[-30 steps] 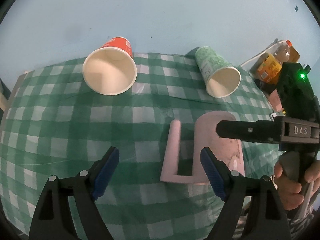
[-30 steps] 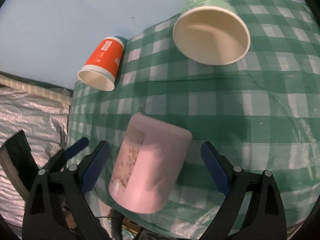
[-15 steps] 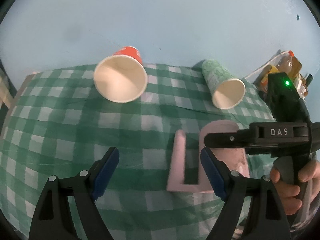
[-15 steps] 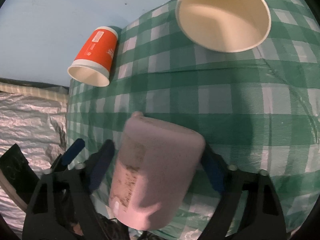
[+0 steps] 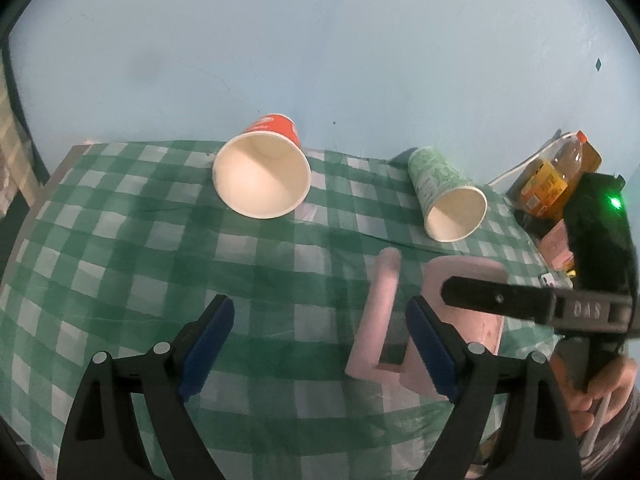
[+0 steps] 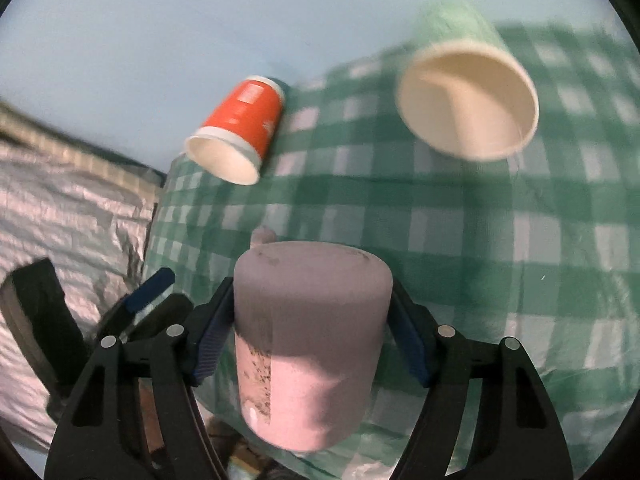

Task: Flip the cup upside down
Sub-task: 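Turn the pink mug mouth-down and lower it onto the tablecloth, then open the right tool and withdraw it from the pink mug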

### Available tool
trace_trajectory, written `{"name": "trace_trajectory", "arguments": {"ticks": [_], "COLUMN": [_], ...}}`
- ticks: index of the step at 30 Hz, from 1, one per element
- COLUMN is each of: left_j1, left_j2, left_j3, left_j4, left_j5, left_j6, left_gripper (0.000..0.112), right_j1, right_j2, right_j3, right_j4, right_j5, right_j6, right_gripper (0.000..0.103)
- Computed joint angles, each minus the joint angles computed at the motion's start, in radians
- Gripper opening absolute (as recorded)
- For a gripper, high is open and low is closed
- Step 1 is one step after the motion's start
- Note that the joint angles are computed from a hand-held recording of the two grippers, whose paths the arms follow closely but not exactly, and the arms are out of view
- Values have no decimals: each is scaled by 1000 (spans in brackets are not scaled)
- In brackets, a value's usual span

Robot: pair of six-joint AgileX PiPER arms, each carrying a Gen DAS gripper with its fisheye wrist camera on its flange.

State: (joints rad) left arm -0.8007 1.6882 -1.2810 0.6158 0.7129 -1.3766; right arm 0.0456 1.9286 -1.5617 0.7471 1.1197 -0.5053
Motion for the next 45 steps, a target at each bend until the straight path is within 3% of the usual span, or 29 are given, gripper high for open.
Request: {"name": "trace_trajectory", "arguments": {"ticks": [9, 14, 19, 22, 25, 31, 37, 42, 45], "left_j1": [-52, -48, -37, -36, -34, -42, -69, -125, -168], "left_j2": [-31, -51, -66, -68, -69, -65, -51, -34, -44], "left_j3": [30, 59, 82, 85, 91, 90, 83, 58, 65], "left_j4": [95, 99, 100, 100, 97, 108, 141, 207, 276], "left_j5": [40, 33, 15, 9, -1, 4, 20, 89, 124], "left_j6": [-103, -126, -143, -145, -144, -154, -184, -222, -280], "left_gripper": [89, 89, 89, 89, 89, 89, 89, 89, 92], "right_j1": [54, 131, 208, 236, 247, 228, 195, 168, 143], "right_j2": [-223, -346, -343, -324, -306, -314, -333, -342, -369], "right_j3": [242, 422, 484, 496, 513, 570, 608, 624, 634], "right_j4": [29, 99, 132, 194, 358, 611, 469, 493, 498], "right_j5": [-297, -607, -831, -914, -958, -945, -892, -851, -819], "right_j6": [-272, -485, -575, -651, -827, -1089, -923, -929, -915], "right_gripper": [73, 73, 73, 73, 73, 73, 73, 73, 78]}}
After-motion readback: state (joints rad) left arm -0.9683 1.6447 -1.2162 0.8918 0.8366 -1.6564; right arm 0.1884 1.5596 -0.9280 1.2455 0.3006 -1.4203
